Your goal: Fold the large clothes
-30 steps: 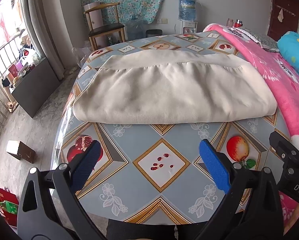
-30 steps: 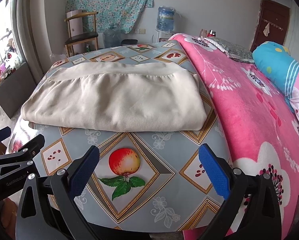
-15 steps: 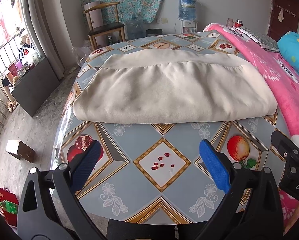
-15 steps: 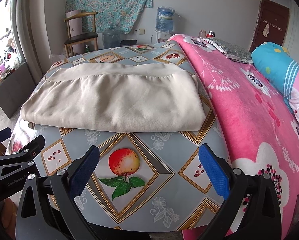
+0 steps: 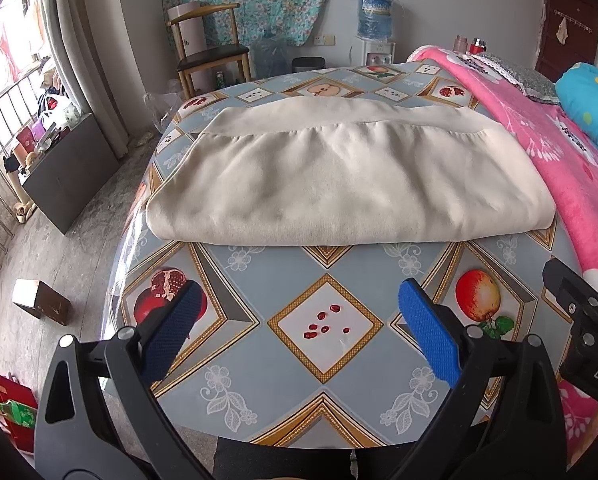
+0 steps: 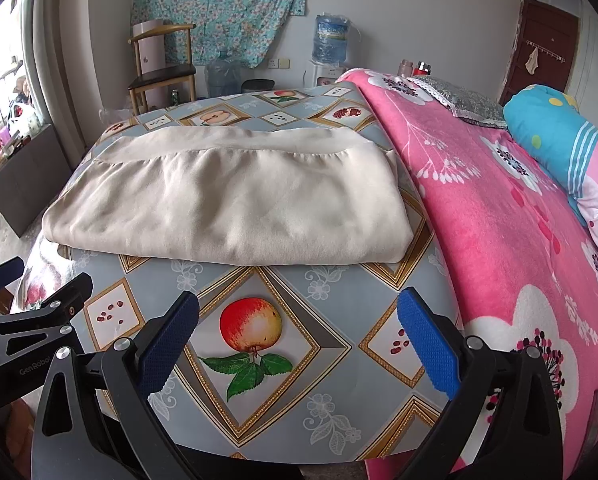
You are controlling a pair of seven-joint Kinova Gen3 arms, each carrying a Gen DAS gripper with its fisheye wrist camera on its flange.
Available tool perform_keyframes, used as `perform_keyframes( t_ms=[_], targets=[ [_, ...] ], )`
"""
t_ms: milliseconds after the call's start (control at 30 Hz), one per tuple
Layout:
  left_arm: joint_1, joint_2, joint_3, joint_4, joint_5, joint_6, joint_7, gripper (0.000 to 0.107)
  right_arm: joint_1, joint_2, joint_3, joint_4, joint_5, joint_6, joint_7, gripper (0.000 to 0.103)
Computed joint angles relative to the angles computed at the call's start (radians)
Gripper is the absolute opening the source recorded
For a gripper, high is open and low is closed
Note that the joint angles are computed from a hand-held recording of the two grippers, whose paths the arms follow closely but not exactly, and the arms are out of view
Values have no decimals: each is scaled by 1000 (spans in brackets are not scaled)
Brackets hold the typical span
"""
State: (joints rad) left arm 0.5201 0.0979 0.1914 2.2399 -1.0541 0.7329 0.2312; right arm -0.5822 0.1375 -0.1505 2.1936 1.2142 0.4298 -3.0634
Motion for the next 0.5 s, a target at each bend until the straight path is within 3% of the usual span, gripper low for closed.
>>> perform_keyframes(
  t_ms=[500],
  targets=[
    [-3,-1,0,0,1,-2,-3,95,-1,2,-1,-5,-12,4,10,97]
  ],
)
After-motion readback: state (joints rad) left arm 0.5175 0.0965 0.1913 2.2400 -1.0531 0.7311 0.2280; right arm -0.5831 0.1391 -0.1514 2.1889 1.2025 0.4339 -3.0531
